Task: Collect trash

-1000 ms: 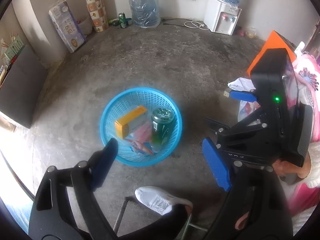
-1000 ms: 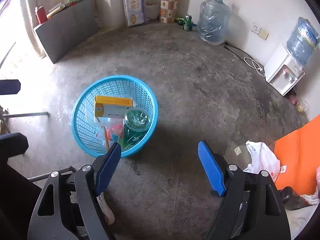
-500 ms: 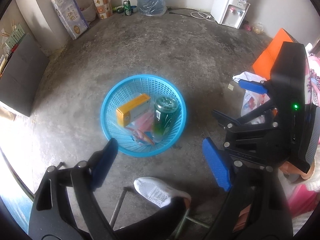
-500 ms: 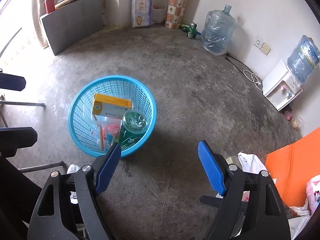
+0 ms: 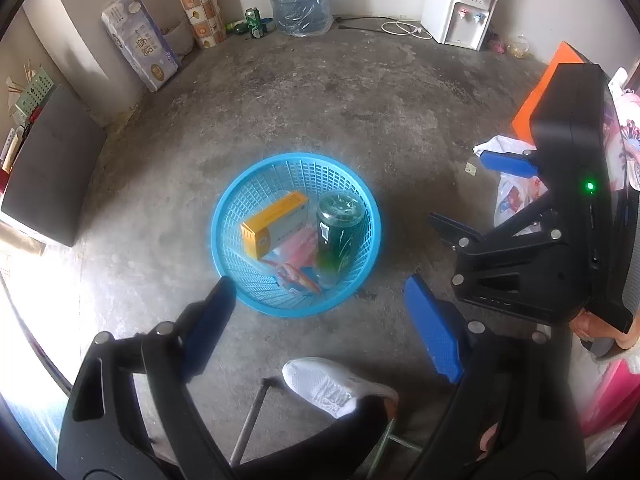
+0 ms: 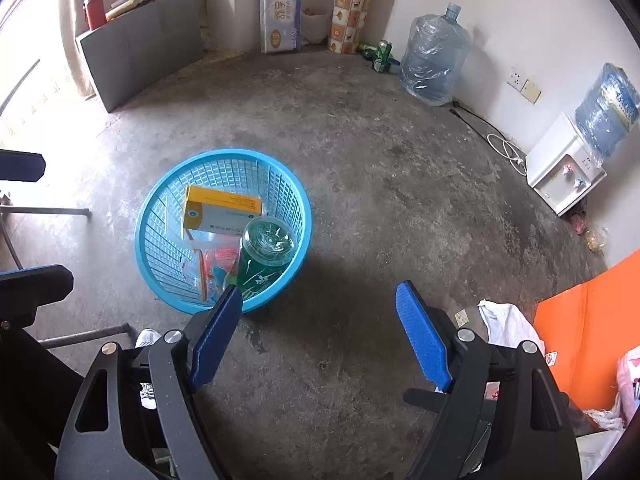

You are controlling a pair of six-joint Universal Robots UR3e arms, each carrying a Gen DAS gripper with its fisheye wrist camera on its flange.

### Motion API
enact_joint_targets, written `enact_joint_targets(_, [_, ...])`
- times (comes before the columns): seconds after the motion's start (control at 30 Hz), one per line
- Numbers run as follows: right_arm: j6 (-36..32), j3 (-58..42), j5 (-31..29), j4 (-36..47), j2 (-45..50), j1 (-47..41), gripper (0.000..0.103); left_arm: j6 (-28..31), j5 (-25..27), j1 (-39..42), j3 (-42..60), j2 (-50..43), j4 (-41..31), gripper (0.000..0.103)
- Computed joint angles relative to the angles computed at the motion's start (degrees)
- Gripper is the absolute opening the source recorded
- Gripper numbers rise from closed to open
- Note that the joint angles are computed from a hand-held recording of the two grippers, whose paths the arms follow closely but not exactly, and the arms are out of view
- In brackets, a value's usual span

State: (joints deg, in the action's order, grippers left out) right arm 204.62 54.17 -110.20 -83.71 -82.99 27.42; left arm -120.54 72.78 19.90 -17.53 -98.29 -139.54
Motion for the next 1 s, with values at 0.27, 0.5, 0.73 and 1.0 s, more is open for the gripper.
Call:
enact_joint_targets(0.27, [0.1, 0.4, 0.0, -0.3, 0.2, 0.5, 0.077, 0.1, -0.4, 0.6, 8.7, -4.3, -5.4, 0.082])
enact_joint_targets(0.5, [-0.4, 0.1, -0.3, 0.2, 0.8, 0.8, 0.077, -1.2, 1.9, -1.3, -4.5, 1.9, 4.2, 0.082])
enact_joint_targets(0.73, [-0.4, 1.1, -0.7, -0.7, 0.2, 0.6, 0.077, -1.9, 4.1, -2.8, -16.6, 8.3, 13.9, 0.082])
enact_joint_targets(1.0, [-0.6, -0.2, -0.8, 0.7, 0.7, 0.8, 0.077, -0.3, 4.1, -2.9, -19.4, 10.3, 16.1, 0.082])
